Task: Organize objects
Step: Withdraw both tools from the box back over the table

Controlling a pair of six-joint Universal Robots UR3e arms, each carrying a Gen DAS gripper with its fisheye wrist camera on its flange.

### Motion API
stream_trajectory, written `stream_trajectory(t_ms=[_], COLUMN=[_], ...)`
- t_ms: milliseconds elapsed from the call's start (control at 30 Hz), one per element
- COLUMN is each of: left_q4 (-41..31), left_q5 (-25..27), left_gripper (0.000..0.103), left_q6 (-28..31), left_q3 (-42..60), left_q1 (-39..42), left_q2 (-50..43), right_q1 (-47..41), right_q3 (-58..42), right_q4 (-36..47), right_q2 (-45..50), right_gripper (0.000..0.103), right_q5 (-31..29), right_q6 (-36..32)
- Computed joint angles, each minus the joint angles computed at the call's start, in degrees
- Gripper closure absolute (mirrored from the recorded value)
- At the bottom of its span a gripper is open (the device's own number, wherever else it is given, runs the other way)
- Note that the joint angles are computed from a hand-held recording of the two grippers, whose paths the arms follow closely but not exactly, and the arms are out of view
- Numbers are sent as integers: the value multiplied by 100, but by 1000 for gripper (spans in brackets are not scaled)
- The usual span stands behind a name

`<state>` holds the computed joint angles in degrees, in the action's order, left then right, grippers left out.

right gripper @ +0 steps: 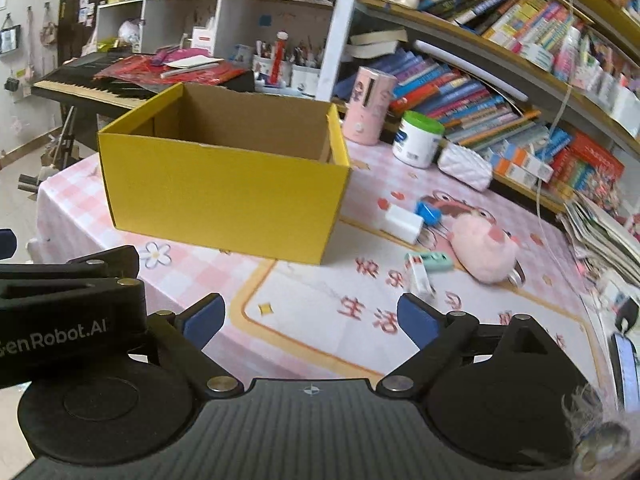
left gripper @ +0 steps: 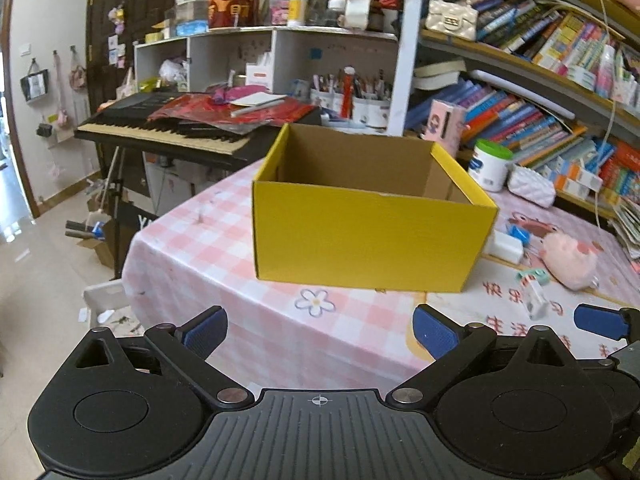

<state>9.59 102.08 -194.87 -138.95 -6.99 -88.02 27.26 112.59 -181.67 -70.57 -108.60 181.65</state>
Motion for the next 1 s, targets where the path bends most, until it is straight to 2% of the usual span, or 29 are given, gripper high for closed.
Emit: stream_trajectory(t_ms=[233,500,1000], left_q4=[-114,-134,-320], left_q5=[-149,-90,-266], left_gripper=[1,1,1], left_q6=[21,42,172], left_q3=[-105,109,1542], left_q1=[-148,-538,-1373], left_q2=[153,-134,-1418], right_q1=[-15,-219,-1262], right_q3=[523,987,2030], right_q4=[-59,13,-157], right_q2=[-343,-656,-1421], right_gripper=[6,6,5], right_q5=[-179,-295,-333], right_q6=[245,443,528])
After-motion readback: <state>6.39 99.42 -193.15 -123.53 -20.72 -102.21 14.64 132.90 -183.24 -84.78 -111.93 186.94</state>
